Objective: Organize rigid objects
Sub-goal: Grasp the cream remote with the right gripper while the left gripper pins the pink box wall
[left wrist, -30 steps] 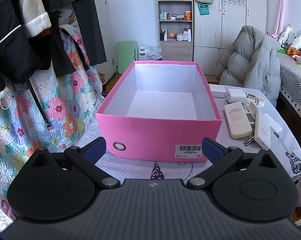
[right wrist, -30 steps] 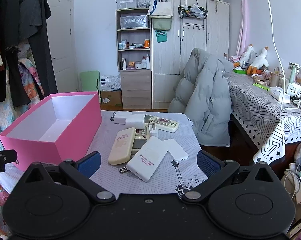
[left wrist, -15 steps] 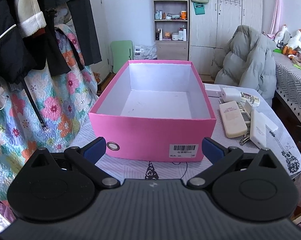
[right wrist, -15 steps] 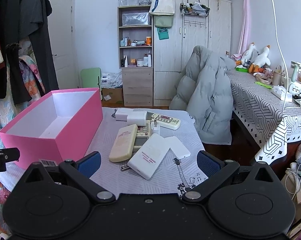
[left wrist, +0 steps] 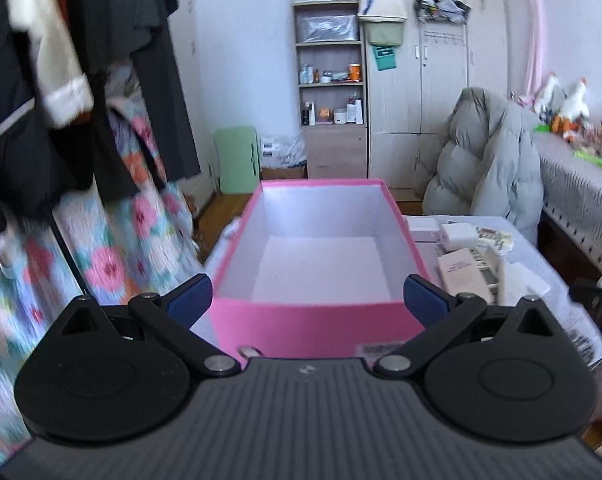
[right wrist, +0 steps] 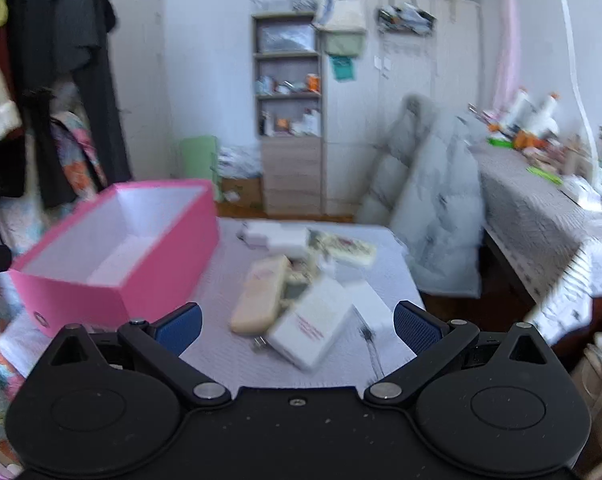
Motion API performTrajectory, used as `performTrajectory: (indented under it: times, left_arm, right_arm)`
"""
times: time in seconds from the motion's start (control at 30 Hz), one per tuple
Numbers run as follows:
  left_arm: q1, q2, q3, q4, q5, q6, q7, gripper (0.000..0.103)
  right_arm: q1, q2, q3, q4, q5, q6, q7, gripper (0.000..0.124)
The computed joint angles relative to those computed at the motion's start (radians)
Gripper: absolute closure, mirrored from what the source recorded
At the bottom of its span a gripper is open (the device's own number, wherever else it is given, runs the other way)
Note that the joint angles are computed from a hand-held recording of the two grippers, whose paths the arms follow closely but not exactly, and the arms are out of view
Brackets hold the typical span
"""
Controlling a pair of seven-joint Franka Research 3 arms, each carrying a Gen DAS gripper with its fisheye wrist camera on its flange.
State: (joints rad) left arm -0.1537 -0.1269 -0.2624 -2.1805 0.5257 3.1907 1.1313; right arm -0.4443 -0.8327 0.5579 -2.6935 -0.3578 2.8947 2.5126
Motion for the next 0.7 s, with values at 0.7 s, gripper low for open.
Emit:
performTrajectory:
  times: [0.7]
  left_arm:
    - [-0.059,0.566,0.038,0.788,-0.365,-0.519,0.449,0.004]
  right_arm:
    - [-0.069,0.616,-0.064,0.319,0.023,0.141,-0.321,0.034]
